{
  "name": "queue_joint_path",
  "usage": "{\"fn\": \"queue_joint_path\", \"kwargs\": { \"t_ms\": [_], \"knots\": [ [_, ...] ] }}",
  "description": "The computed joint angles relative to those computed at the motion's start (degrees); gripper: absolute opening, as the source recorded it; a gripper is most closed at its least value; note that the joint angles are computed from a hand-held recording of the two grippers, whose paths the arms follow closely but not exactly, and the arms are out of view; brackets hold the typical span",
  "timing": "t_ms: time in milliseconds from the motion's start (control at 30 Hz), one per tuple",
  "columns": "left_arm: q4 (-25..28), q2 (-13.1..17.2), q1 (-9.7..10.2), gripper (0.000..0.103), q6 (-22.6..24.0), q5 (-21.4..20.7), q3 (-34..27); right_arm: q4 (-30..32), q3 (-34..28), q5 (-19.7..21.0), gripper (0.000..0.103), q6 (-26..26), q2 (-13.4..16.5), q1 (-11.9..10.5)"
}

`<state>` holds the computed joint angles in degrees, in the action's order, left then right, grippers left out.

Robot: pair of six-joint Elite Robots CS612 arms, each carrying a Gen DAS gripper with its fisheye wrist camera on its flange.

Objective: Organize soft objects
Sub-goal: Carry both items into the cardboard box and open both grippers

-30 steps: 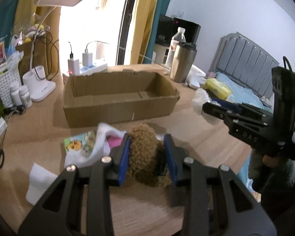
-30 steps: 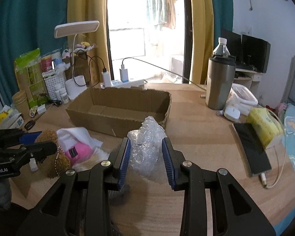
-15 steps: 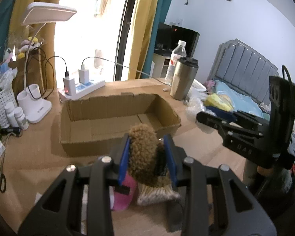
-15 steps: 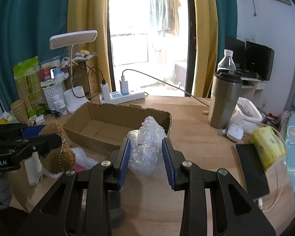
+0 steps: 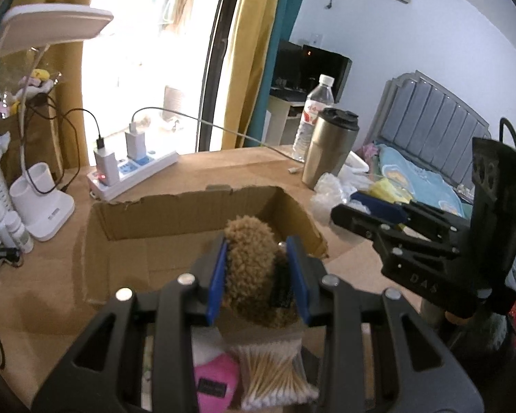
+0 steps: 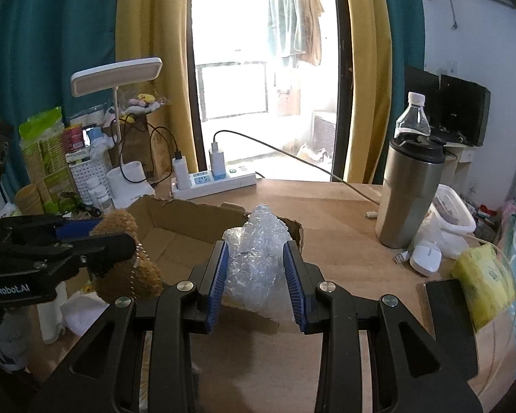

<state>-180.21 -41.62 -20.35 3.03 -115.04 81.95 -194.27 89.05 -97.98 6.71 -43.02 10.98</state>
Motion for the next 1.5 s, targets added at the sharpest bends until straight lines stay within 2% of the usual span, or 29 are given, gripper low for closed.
{"fn": "queue_joint_path", "kwargs": {
  "t_ms": [567, 733, 833, 1000, 1100, 1167, 1267, 1400, 1500],
  "knots": [
    [9.30, 5.46, -0.83, 0.035, -1.54, -0.36, -9.08, 3.66, -4.91, 4.68, 0.035, 1.28, 3.05, -2.05],
    [11.48, 6.18, -1.11, 0.036, -1.52, -0.18, -10.07, 5.56, -5.90, 6.36, 0.035, 1.84, 3.85, -2.37],
    [13.00, 6.22, -1.54, 0.037, -0.92, 1.80, -10.31, 5.93, -6.23, 7.09, 0.035, 2.35, 4.19, -2.59],
    [14.22, 6.39, -1.83, 0.039, -0.21, 2.56, -10.72, 6.42, -6.72, 8.26, 0.035, 2.70, 4.50, -2.86],
    [15.76, 6.51, -1.87, 0.043, -0.39, 3.05, -11.12, 6.83, -6.96, 8.01, 0.038, 2.46, 4.58, -2.76],
    [16.17, 6.35, -1.79, 0.051, -0.91, 3.32, -11.03, 7.07, -7.08, 7.29, 0.041, 2.70, 4.57, -2.66],
    [14.94, 6.00, -1.64, 0.052, -1.22, 3.03, -10.42, 7.05, -6.69, 5.91, 0.055, 3.68, 4.21, -2.61],
    [13.35, 5.32, -1.54, 0.054, -1.31, 2.91, -9.27, 6.62, -6.17, 4.35, 0.056, 4.70, 3.78, -2.45],
    [12.06, 4.74, -1.33, 0.060, -1.62, 2.56, -8.34, 5.96, -5.38, 3.09, 0.056, 4.82, 3.16, -2.18]
  ]
}}
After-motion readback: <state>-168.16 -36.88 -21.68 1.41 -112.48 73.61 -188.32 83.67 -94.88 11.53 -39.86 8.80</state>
